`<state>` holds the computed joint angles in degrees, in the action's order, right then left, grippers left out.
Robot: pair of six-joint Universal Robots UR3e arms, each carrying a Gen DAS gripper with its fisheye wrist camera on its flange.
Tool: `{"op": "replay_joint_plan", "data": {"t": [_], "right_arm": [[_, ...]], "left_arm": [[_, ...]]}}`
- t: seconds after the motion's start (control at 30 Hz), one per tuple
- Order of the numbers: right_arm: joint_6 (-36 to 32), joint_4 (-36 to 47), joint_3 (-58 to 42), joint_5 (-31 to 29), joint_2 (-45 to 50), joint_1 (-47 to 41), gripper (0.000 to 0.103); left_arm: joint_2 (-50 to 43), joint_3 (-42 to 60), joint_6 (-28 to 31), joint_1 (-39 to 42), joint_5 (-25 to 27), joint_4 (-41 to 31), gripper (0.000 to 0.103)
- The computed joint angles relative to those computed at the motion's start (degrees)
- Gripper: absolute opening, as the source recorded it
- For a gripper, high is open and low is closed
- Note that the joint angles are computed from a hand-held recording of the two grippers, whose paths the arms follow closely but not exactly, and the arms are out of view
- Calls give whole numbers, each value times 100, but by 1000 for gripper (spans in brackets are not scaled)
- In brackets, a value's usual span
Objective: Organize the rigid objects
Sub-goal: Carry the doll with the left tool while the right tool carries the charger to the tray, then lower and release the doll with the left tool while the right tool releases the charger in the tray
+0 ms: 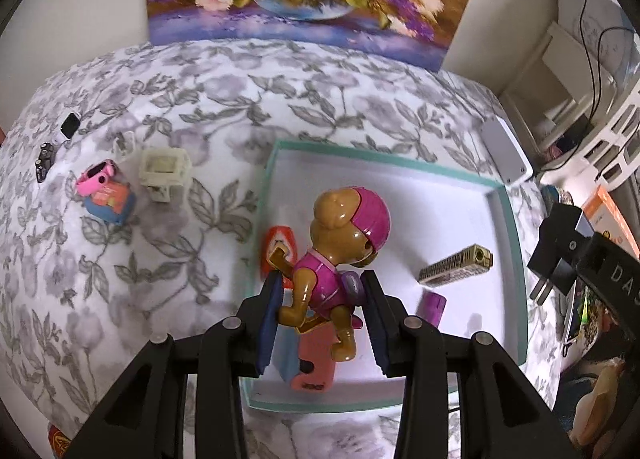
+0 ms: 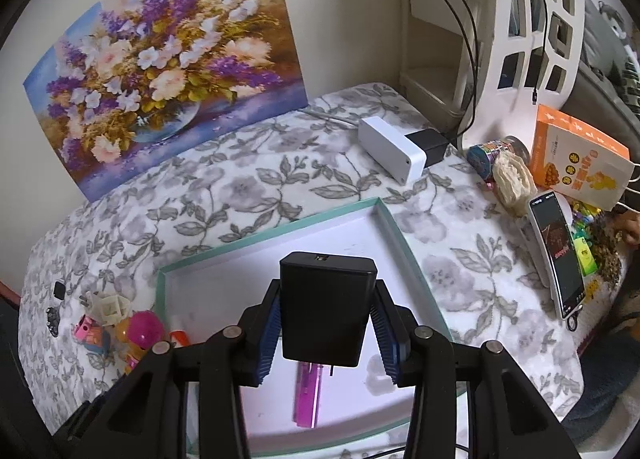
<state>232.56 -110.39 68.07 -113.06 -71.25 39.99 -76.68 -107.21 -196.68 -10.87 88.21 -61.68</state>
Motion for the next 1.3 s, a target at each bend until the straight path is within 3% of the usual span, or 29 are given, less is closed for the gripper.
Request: {"op": "replay_joint_plan", "data": {"t": [0.7, 1.3], "right_arm": [[-179, -737, 1461, 1171, -312, -734, 45], [-402, -732, 1575, 1685, -9, -894, 45]], "left_arm": [[-649, 121, -115, -463, 333, 104, 41], [-808, 133, 10, -368, 280, -94, 42]]}}
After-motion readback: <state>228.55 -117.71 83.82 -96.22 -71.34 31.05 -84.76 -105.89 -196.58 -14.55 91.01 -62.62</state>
